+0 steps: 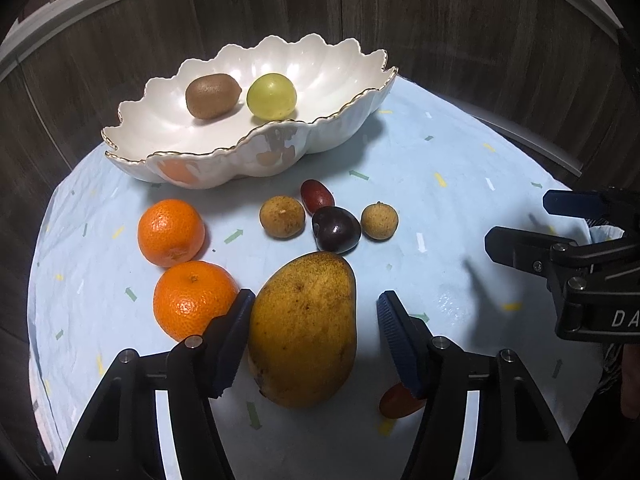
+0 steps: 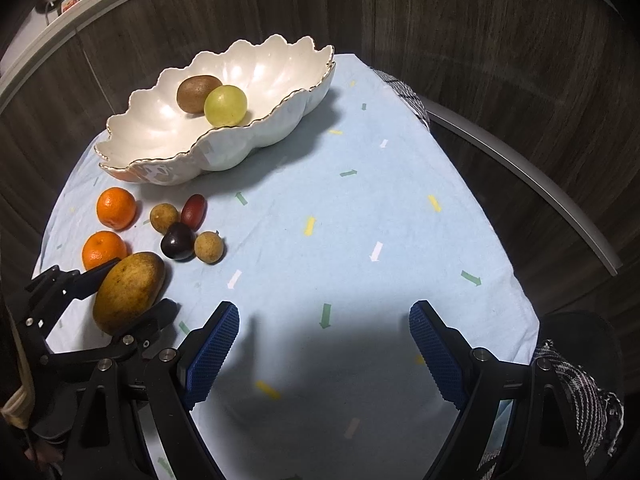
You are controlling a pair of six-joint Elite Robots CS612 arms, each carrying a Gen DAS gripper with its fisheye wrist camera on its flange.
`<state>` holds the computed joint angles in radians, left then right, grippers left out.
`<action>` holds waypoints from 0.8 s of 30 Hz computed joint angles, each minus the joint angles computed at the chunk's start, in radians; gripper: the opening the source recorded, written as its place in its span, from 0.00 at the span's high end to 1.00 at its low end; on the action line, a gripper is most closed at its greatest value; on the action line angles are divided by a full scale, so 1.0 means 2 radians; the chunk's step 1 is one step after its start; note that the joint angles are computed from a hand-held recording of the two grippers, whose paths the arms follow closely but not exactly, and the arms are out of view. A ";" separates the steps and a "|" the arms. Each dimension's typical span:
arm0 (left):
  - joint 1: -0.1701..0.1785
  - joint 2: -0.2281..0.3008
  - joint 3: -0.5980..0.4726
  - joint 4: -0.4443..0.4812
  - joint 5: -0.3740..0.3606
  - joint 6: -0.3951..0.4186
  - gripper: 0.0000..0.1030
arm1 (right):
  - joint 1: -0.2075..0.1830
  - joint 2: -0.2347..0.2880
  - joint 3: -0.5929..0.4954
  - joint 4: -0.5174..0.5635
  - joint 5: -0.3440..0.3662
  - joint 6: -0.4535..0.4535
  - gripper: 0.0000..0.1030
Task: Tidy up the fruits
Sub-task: 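Grasp the yellow mango with the left tool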
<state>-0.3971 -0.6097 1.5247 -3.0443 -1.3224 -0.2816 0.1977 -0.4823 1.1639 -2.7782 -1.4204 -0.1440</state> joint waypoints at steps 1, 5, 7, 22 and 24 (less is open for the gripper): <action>0.000 0.000 0.001 0.000 0.002 0.000 0.45 | 0.000 0.000 0.000 0.000 0.000 -0.001 0.15; 0.001 -0.001 0.002 -0.001 0.006 -0.003 0.53 | 0.001 0.000 0.001 -0.001 -0.001 -0.003 0.15; 0.000 -0.001 0.002 -0.001 0.009 -0.003 0.54 | 0.001 -0.001 0.002 -0.002 -0.001 -0.004 0.15; -0.002 -0.019 0.024 0.000 0.010 -0.034 0.55 | 0.001 -0.005 0.010 -0.012 0.011 -0.014 0.15; -0.003 -0.025 0.032 -0.004 0.015 -0.040 0.55 | 0.001 -0.007 0.013 -0.014 0.016 -0.018 0.15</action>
<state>-0.4039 -0.6590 1.5887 -3.0522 -1.2932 -0.3622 0.1996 -0.4956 1.1890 -2.8066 -1.3885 -0.1803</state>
